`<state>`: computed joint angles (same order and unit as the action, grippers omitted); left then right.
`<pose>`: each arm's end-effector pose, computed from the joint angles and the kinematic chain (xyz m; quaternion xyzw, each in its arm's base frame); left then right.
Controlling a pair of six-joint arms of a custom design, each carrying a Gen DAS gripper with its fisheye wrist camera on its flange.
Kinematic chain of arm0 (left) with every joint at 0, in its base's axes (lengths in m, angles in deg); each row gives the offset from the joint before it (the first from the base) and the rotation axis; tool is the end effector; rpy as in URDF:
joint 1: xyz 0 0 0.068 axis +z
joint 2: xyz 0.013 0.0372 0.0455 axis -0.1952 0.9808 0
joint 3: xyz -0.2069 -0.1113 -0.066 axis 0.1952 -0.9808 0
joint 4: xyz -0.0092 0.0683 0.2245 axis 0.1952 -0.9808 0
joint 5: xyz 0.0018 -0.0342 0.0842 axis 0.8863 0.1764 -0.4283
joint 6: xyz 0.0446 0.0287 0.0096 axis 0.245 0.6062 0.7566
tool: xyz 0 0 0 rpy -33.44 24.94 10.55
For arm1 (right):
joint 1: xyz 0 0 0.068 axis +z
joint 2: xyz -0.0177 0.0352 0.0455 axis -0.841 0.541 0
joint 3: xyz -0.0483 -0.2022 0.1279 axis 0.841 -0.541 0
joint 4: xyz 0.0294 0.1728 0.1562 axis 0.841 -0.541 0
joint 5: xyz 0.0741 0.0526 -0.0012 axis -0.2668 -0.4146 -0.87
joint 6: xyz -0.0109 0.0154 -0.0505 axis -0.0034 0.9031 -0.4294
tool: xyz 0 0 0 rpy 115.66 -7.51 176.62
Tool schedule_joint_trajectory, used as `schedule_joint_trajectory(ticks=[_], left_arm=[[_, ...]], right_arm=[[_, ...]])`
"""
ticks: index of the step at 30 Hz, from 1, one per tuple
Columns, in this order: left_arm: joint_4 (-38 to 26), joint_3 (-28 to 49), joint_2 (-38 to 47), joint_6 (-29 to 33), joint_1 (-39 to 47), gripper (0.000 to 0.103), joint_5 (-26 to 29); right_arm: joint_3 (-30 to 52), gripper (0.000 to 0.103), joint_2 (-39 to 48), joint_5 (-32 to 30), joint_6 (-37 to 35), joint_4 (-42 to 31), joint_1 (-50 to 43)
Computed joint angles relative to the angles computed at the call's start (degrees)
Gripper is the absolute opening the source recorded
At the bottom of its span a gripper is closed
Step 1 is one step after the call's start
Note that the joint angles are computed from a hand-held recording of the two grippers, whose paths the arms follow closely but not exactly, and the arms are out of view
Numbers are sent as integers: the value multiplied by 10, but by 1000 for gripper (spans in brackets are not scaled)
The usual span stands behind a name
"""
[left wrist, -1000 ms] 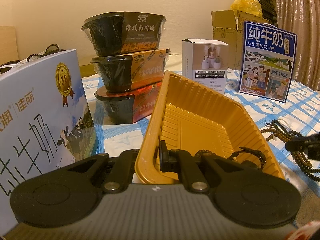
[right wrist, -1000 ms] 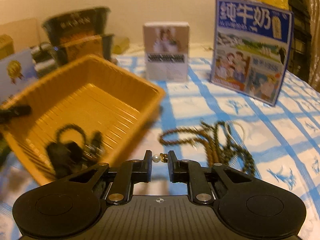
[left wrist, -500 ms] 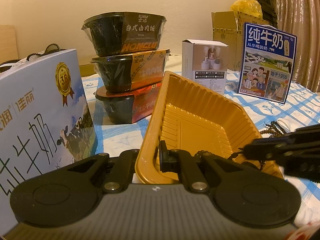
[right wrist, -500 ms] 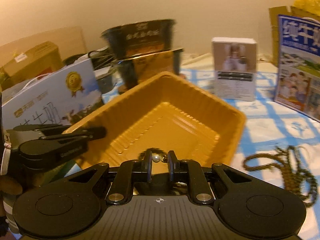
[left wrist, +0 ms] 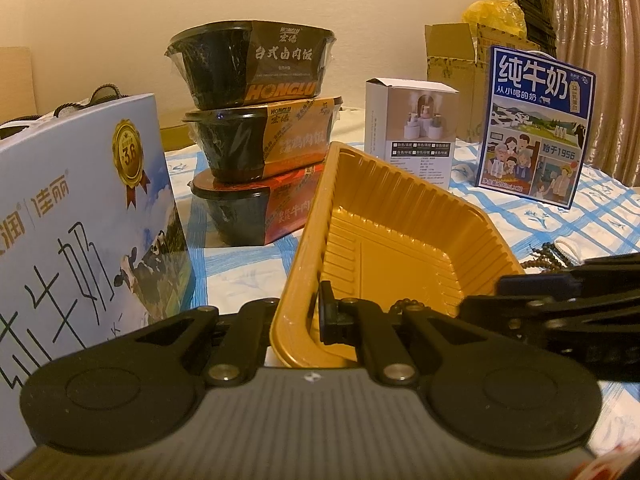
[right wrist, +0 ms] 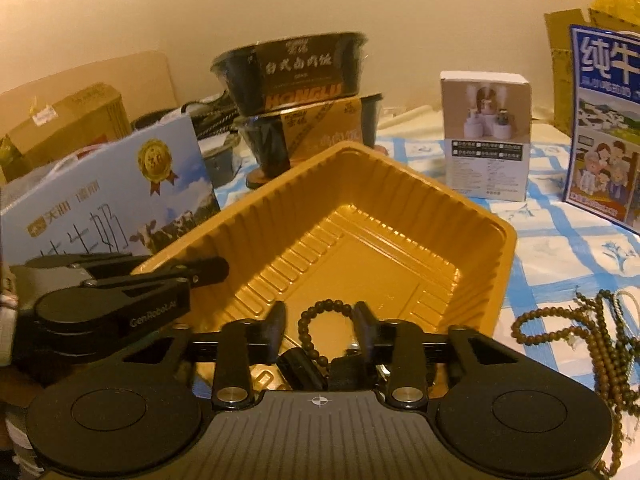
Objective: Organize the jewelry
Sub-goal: 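Carry the bead strand into the orange tray and open the right gripper, then grasp a brown wooden bead strand from the pile with the right gripper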
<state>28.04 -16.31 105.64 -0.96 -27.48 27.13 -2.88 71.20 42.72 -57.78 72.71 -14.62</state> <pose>0.2897 -0.0804 0.1717 0.0824 0.8581 -0.0341 0.5057 0.2745 0.2416 0.1725 -0.0762 0.8627 0.1889 0.4630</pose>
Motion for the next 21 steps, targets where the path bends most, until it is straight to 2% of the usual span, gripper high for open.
schedule_joint_trajectory(ticks=[8, 16, 21], left_arm=[[4, -3, 0, 3, 0, 7, -1], [3, 0, 2, 5, 2, 7, 0], [3, 1, 4, 9, 2, 7, 0]], right_arm=[[-142, 41, -128, 53, 58, -2, 0], [-248, 41, -240, 106, 115, -78, -34], [-292, 41, -281, 116, 132, -118, -63]])
